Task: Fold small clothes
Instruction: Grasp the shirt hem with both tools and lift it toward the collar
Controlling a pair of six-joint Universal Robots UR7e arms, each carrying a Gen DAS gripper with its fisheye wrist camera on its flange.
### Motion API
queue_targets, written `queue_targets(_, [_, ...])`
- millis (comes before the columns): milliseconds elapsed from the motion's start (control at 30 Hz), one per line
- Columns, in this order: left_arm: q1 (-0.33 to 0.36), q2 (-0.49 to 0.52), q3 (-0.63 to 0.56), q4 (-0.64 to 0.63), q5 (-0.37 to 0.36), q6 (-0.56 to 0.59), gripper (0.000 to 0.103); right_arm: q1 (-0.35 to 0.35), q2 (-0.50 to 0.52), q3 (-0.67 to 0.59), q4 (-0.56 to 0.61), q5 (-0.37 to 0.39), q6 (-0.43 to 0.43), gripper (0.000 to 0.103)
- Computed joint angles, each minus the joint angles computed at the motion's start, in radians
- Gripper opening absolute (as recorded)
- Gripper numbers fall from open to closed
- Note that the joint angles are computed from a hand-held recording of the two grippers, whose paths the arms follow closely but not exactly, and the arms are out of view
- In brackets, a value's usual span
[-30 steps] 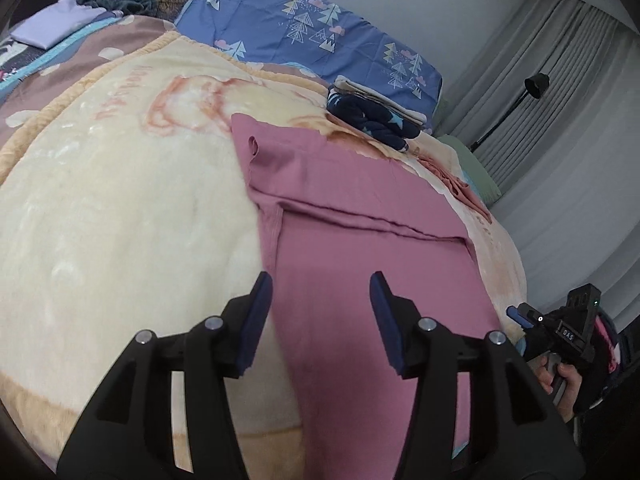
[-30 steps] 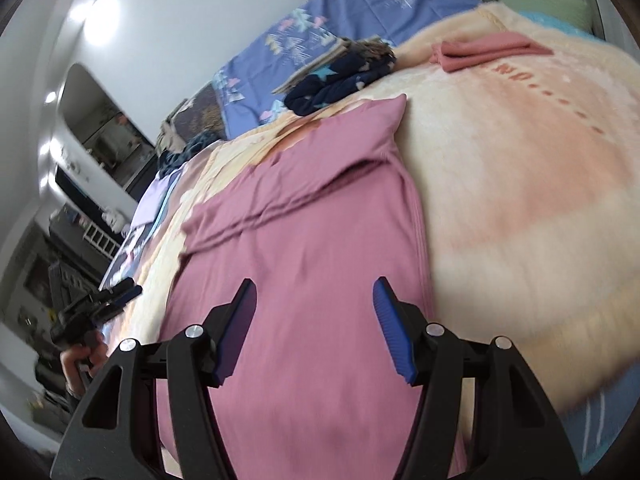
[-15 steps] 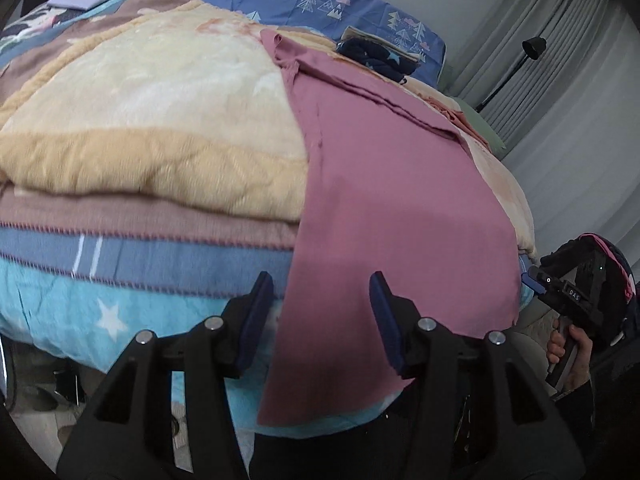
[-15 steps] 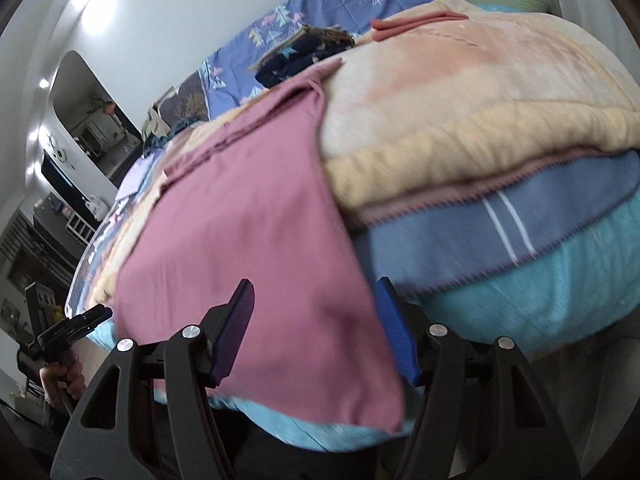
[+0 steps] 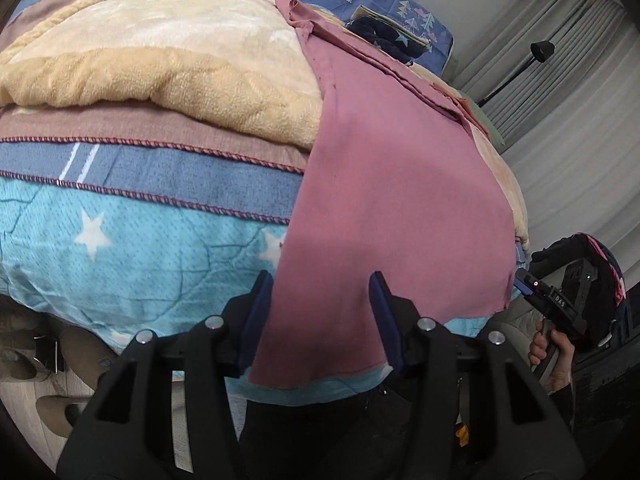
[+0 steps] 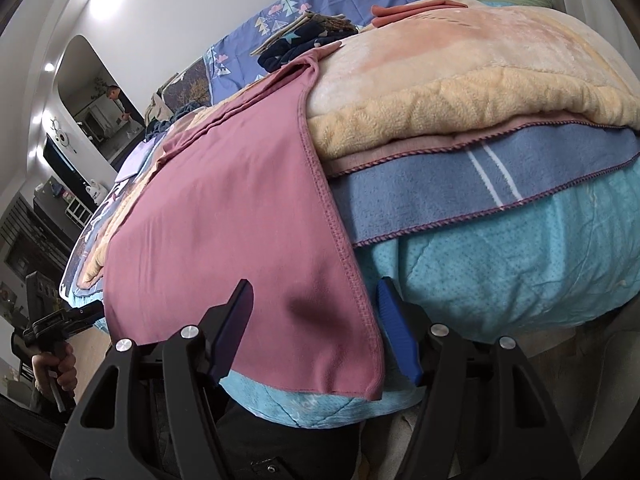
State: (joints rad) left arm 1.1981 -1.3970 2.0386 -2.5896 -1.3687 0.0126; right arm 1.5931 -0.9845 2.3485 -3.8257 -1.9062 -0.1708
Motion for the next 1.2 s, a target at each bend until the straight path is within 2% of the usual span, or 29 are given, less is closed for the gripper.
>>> queue_targets(167, [0.01, 0.005, -0.015, 0.035, -0.04, -0.009, 0.049, -0.028, -0.021, 0.017, 0.027, 0.074, 0.003, 0.065])
queue_targets(233, [0.024, 0.012, -0.028, 0.066, -0.078, -0.027, 0.044, -0.043, -0.031, 0.03, 0.034, 0.107, 0.01, 0.065])
queue_targets(300, [0.03, 0.014, -0.026, 0.077, -0.087, -0.034, 0.039, -0.065, -0.034, 0.05, 0.016, 0.151, 0.023, 0.063])
queue_targets(400, [0.035, 0.017, -0.025, 0.09, -0.092, -0.038, 0.037, -0.085, -0.031, 0.064, -0.003, 0.182, 0.041, 0.052])
queue_targets(433, [0.038, 0.02, -0.025, 0.093, -0.094, -0.042, 0.034, -0.089, -0.03, 0.068, -0.009, 0.185, 0.044, 0.044])
queue_targets(533, [0.045, 0.025, -0.024, 0.092, -0.088, -0.056, 0.026, -0.098, -0.026, 0.081, -0.032, 0.191, 0.051, 0.032])
queue_targets(633, [0.052, 0.026, -0.028, 0.094, -0.103, -0.065, 0.025, -0.104, -0.024, 0.09, -0.046, 0.198, 0.056, 0.025])
queue_targets(867, [0.077, 0.024, -0.029, 0.095, -0.133, -0.071, 0.026, -0.124, -0.02, 0.094, -0.024, 0.219, 0.07, 0.025])
queue_targets(933, [0.077, 0.026, -0.024, 0.086, -0.111, -0.072, 0.035, -0.126, -0.015, 0.09, -0.021, 0.223, 0.071, 0.025])
queue_targets(967, [0.076, 0.029, -0.022, 0.082, -0.108, -0.073, 0.036, -0.125, -0.013, 0.09, -0.021, 0.226, 0.071, 0.025])
queue_targets(1100, [0.086, 0.045, -0.024, 0.067, -0.133, -0.077, 0.033, -0.115, -0.001, 0.09, -0.047, 0.218, 0.064, 0.024])
queue_targets(1167, [0.088, 0.044, -0.021, 0.065, -0.145, -0.072, 0.029, -0.112, -0.002, 0.096, -0.054, 0.217, 0.055, 0.011])
queue_targets(1200, [0.088, 0.043, -0.021, 0.068, -0.146, -0.069, 0.026, -0.107, -0.002, 0.098, -0.059, 0.209, 0.052, 0.01])
